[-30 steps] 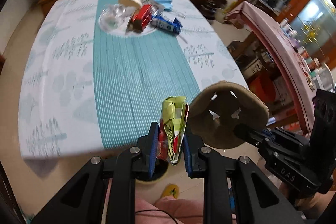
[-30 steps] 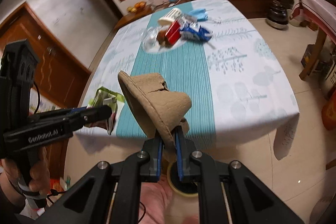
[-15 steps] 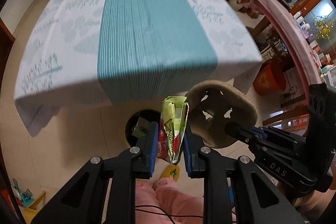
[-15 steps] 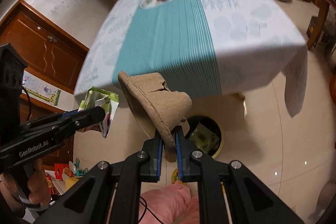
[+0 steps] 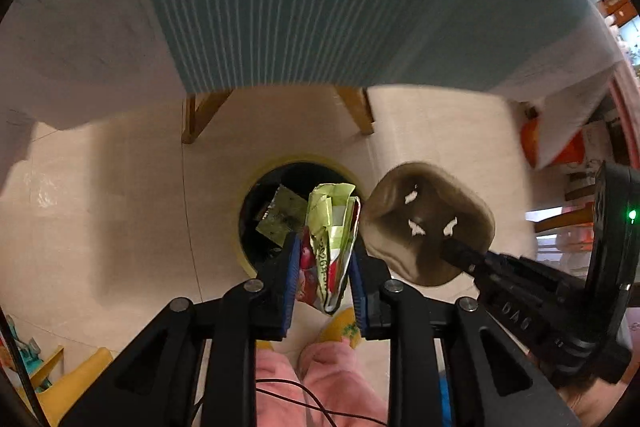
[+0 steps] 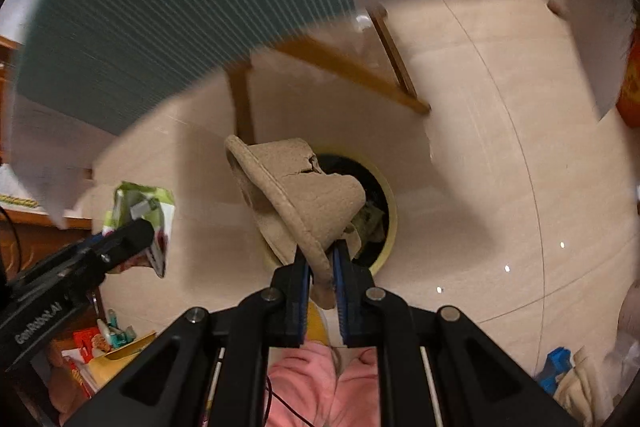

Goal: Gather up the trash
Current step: 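Carry both held items down over the black trash bin, then open both tools to drop the items into the bin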

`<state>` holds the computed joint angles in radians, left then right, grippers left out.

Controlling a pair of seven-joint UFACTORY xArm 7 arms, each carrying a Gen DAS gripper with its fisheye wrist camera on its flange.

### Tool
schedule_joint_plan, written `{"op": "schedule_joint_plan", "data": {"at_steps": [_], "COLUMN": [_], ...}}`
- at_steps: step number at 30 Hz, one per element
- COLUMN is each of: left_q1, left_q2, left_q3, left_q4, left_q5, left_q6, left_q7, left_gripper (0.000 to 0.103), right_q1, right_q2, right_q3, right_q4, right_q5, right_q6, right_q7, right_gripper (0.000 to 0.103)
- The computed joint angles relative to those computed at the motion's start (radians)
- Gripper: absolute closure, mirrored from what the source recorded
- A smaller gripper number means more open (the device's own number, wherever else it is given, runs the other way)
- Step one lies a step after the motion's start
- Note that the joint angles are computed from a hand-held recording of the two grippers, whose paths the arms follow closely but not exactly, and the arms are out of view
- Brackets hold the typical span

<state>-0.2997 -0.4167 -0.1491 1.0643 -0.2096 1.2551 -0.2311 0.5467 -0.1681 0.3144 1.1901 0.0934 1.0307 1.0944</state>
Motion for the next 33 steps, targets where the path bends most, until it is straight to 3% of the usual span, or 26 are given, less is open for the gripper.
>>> {"op": "schedule_joint_plan", "data": {"at_steps": [4,8,10,17,26,33], "left_q1": [-0.006,-0.013,-0.016,-0.019,-0.001,0.024], "left_q2": [0.033,0.071,0.082,0.078,0.028,0.015], "left_q3": [-0.023,-0.035,-0.033,-0.021,-0.017,-0.004], "left_q4": [-0.097,-0.127,-0.129,-0.084,0.047,0.276], "left_q5": [0.034,0.077,0.087,0.109,0.104,0.084], "left_q6": [-0.121,-0.180,-0.188,-0.123,0.036,0.230], "left_q7": [0.014,0.005,0.003,0.018,-0.017,-0.048], "left_gripper": [0.065,0.048,0.047,0.046,0.046,0.046], "right_q1": [0.006,0.015,0.019,0.024,0.016,0.008], "right_q2": [0.057,0.117,0.141,0.114,0.011,-0.028], "right_q3": [0.006,-0.005,-0.010,-0.019,-0.001,0.031], "right_q4": [-0.073,-0.113,-0.108,-0.093,-0.025,0.188], "right_q5": [-0.012,-0.002,-0.009,-0.033,-0.062,-0.105], "right_q6": [-0.104,-0.215,-0.232,-0.245,-0.111,0.097], "right_q7": [0.020,0.039,0.056,0.081,0.111,0.108], "right_gripper": [0.090,0.086,0.076,0.062,0.061,0.061]}}
